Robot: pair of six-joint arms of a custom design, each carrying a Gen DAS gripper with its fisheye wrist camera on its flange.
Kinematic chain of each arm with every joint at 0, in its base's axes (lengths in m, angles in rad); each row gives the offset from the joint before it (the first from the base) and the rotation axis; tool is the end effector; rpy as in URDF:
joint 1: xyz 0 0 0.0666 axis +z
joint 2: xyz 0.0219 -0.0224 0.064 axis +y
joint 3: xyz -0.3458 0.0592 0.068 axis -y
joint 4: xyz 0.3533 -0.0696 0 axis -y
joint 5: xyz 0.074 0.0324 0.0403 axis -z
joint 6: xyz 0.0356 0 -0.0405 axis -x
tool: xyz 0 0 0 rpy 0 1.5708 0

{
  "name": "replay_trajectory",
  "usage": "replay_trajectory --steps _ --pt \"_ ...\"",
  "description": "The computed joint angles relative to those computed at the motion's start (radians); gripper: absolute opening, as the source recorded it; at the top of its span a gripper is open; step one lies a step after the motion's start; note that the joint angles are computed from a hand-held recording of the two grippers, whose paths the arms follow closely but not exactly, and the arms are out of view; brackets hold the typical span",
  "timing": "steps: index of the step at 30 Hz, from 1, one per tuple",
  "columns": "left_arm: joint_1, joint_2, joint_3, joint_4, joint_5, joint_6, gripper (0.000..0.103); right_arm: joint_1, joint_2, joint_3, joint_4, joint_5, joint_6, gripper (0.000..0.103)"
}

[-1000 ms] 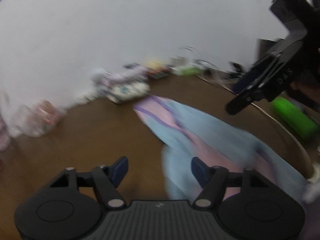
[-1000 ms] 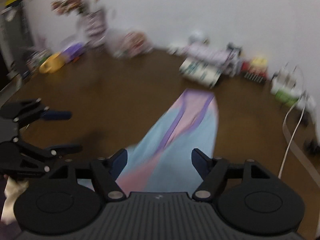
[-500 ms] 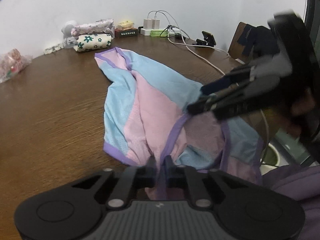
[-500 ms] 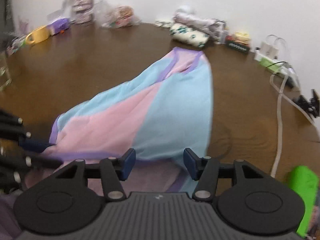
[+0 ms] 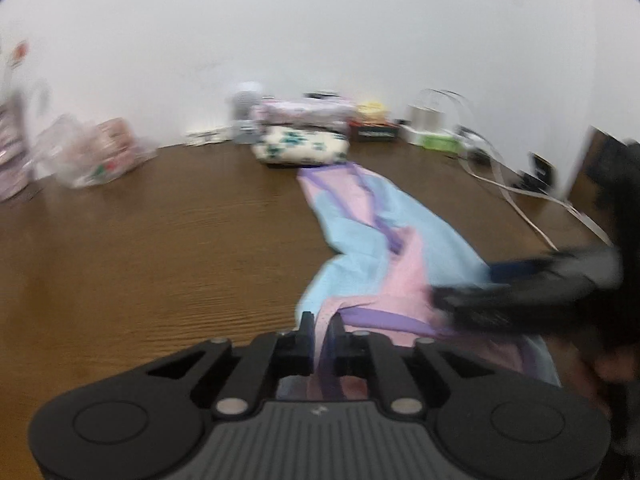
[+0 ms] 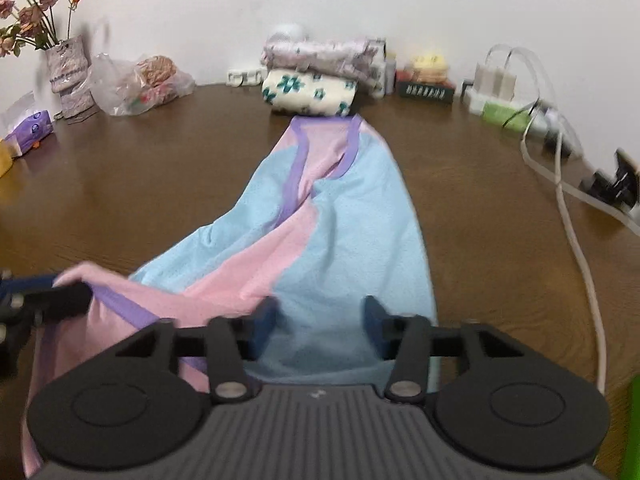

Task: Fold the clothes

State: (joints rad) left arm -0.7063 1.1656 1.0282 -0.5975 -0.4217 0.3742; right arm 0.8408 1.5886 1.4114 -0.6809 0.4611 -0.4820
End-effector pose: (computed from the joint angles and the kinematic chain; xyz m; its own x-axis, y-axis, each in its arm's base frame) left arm 0.2959 -0.2338 0.3553 -0.6068 0.0793 -0.7909 0.1497 0.9886 -0.0157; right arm 0.3541 0.3714 0.3326 -0.6665 -0.1222 -0.7354 -0.1855 0.9826 0.0048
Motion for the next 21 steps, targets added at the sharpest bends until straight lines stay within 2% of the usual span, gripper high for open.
replay_trajectory --steps 1,2,3,4,6,8,9,10,13,14,17,21 --pt "-0.001 -0.004 -0.007 0.005 -0.025 0.019 0.035 0.004 -0.018 -0.029 0.018 0.02 0.002 0.086" --pt "0.001 0.0 -0.01 0.003 -0.043 0.033 0.05 0.006 -0.037 -0.061 0.044 0.03 0.006 0.087" --pt "0.003 0.008 -0.011 -0.002 -0.059 0.045 0.053 0.006 -0.054 -0.091 0.07 0.031 0.009 0.088" --pt "0.006 0.016 -0.011 -0.008 -0.075 0.057 0.053 0.003 -0.065 -0.112 0.091 0.031 0.01 0.094" --pt "0.024 0.034 -0.005 -0.011 -0.042 0.073 0.052 -0.009 -0.057 -0.118 0.118 0.04 0.007 0.103" --pt "0.04 0.043 -0.008 0.01 0.001 0.076 0.052 -0.014 -0.024 -0.089 0.1 0.072 0.022 0.103" --pt "0.044 0.048 -0.009 0.02 0.017 0.064 0.052 -0.014 -0.003 -0.067 0.075 0.092 0.037 0.103" --pt "0.045 0.052 -0.009 0.034 0.041 0.038 0.052 -0.016 0.0 -0.076 0.102 0.096 0.057 0.103" --pt "0.048 0.072 -0.005 0.069 0.137 -0.052 0.052 -0.033 -0.013 -0.096 0.127 0.043 0.037 0.103" --pt "0.045 0.084 0.001 0.068 0.148 -0.068 0.053 -0.041 -0.018 -0.101 0.129 0.02 0.018 0.103" --pt "0.026 0.113 0.014 0.066 0.115 -0.085 0.06 -0.042 -0.023 -0.108 0.13 0.014 0.004 0.102" --pt "0.017 0.118 0.011 0.069 0.089 -0.074 0.065 -0.043 -0.018 -0.105 0.132 0.015 0.004 0.102"
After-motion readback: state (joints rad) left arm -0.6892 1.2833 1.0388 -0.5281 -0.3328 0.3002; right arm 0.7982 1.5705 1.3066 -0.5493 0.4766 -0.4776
